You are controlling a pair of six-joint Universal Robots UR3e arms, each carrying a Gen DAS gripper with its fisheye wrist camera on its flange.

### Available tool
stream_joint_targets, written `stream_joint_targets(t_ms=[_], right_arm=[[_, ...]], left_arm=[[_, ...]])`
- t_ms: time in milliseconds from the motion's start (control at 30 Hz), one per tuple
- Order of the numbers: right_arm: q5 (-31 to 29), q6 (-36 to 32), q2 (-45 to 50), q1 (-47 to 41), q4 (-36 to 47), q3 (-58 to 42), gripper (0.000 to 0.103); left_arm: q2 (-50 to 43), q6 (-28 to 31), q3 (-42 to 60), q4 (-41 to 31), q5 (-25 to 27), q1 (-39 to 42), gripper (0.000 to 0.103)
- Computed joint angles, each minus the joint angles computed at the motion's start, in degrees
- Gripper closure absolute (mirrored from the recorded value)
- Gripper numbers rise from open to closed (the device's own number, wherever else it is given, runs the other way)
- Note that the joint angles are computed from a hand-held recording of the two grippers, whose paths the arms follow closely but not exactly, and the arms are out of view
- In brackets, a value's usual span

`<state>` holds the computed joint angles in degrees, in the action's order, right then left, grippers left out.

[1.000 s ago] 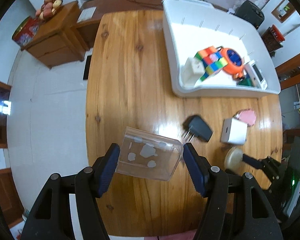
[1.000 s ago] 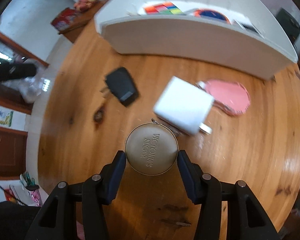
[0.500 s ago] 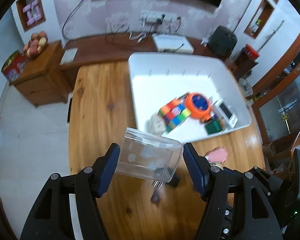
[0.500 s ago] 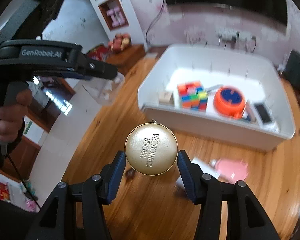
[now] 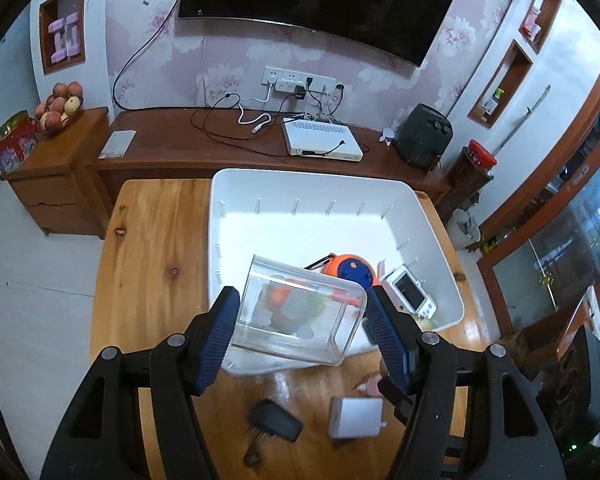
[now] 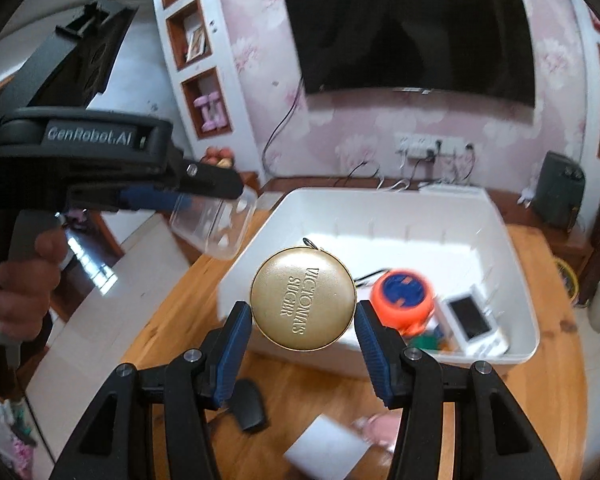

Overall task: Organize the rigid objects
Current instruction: 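Carry the clear box over the bin with the left tool while the right tool carries the compact, then open both tools to drop the clear box and gold compact into the bin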

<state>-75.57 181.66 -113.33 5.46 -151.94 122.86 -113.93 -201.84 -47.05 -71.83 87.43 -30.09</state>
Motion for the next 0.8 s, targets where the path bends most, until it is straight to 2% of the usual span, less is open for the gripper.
stream_joint_targets(t_ms=[100,300,633,767,800], right_arm=[[1.4,-1.5,1.2,-2.9,-1.8,0.3,0.049],[7.0,-4.7,2.9,-10.1,-0.3,1.0,0.049],[12.7,-8.3,2.5,-15.1,5.0,1.4,0.049],[14.5,-9.5,1.9,-15.7,6.9,1.2,0.049],[14.7,-9.7,1.8,-15.8,7.3,1.1,0.049]], left_arm=[[-3.5,-1.9,4.2,-1.0,1.1,-1.0,0.034],[-10.1,-5.7,13.0,-5.2,3.3,-2.4,0.034],[-17.7,-10.4,26.9,-17.0,5.9,-3.6,0.033],[-23.2,-10.8,39.5,-25.2,6.4,-3.9,0.033],[-24.1,-10.9,41.9,-26.8,6.7,-4.0,0.029]])
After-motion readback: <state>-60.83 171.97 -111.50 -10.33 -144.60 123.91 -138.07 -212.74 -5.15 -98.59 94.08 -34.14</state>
